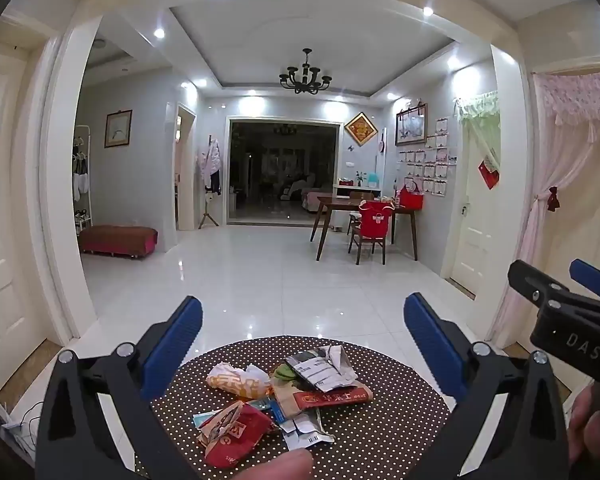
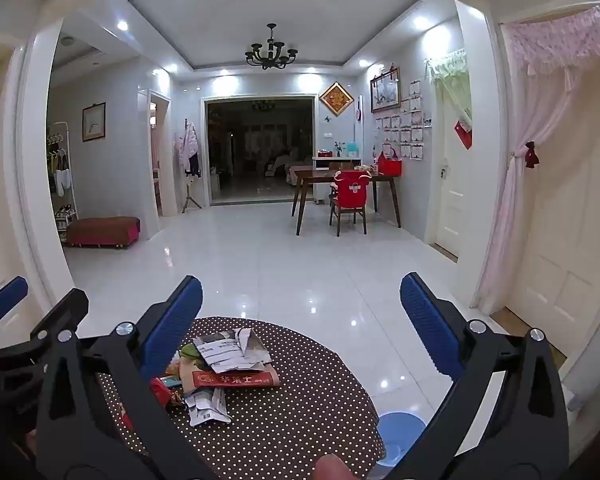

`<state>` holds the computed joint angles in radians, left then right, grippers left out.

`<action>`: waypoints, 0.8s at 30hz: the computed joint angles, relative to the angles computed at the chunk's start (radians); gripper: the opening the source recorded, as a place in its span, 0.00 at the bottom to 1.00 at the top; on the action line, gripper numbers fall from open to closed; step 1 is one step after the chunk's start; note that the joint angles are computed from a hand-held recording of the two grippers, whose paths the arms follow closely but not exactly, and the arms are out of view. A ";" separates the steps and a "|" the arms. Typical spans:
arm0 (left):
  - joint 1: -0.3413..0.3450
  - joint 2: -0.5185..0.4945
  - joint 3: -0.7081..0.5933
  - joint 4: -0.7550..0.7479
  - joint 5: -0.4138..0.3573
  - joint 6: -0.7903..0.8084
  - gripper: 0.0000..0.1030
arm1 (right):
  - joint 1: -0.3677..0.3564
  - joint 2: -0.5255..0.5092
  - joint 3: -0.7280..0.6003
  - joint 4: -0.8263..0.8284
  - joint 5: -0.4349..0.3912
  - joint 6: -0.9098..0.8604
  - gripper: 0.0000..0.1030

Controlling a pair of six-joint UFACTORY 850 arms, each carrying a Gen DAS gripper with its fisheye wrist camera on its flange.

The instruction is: Collect trash

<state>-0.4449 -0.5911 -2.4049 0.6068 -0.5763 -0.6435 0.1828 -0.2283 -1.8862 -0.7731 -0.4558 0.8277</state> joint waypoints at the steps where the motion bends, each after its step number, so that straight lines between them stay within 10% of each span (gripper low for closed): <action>1: 0.000 0.000 -0.001 -0.003 -0.001 0.001 0.96 | 0.000 -0.001 -0.003 0.004 -0.004 -0.007 0.94; 24: -0.001 -0.051 -0.067 -0.062 -0.030 0.058 0.96 | -0.011 -0.015 -0.004 0.011 -0.011 -0.011 0.94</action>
<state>-0.4463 -0.6417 -2.4719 0.5450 -0.6066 -0.5856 0.1723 -0.2434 -1.8903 -0.7618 -0.4669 0.8169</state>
